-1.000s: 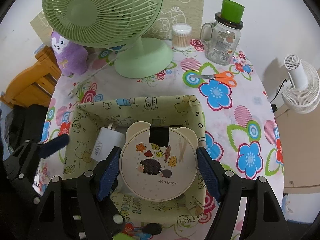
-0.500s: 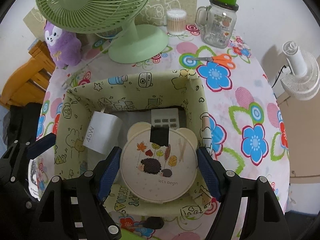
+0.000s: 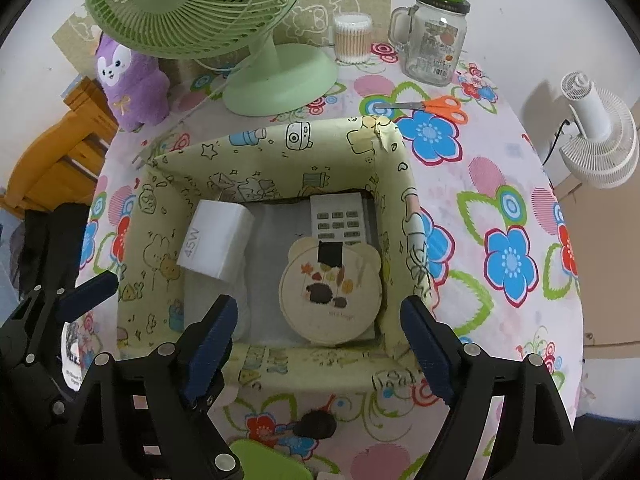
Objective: Organize rigid objects
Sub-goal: 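Open both tools and withdraw them from the box toward the loose items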
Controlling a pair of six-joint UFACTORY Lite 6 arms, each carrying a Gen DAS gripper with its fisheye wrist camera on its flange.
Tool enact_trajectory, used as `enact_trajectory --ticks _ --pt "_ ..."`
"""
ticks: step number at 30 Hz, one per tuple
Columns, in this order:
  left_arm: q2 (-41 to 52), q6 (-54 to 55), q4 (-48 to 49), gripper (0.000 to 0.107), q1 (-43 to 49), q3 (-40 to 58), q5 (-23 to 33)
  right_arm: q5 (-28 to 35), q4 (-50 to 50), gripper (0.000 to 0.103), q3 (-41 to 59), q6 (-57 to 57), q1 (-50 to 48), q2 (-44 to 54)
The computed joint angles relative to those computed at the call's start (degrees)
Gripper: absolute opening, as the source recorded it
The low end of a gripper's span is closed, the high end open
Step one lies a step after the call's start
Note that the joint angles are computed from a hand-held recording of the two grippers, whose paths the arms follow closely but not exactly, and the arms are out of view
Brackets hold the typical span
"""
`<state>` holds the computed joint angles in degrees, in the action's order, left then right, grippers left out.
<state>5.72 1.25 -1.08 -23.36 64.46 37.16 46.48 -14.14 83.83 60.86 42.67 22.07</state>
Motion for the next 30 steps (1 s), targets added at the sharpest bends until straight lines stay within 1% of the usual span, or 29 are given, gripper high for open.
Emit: enact_trajectory --ticks 3,7,19,25,30 --pt "-2.09 -0.62 0.01 0.101 -0.52 -1.26 0.36 0.78 -1.15 0.086 -0.98 1.34 1.11 -1.77" --pt "-4.83 -1.70 0.20 0.101 -1.22 -2.80 0.66 2.89 -4.41 0.093 -2.19 5.04 2.90 -4.03" --pt "-12.94 -5.78 1.51 0.101 -3.79 -6.20 3.37 5.25 -6.99 0.094 -7.93 9.89 6.64 -12.70" --pt "-16.73 -5.26 -1.63 0.101 -3.84 -7.77 4.99 6.75 -8.20 0.096 -9.48 11.50 8.93 -16.00" --pt "-20.20 -10.76 2.24 0.101 -6.96 -9.50 5.87 7.94 -9.01 0.096 -10.55 12.37 10.87 -18.12"
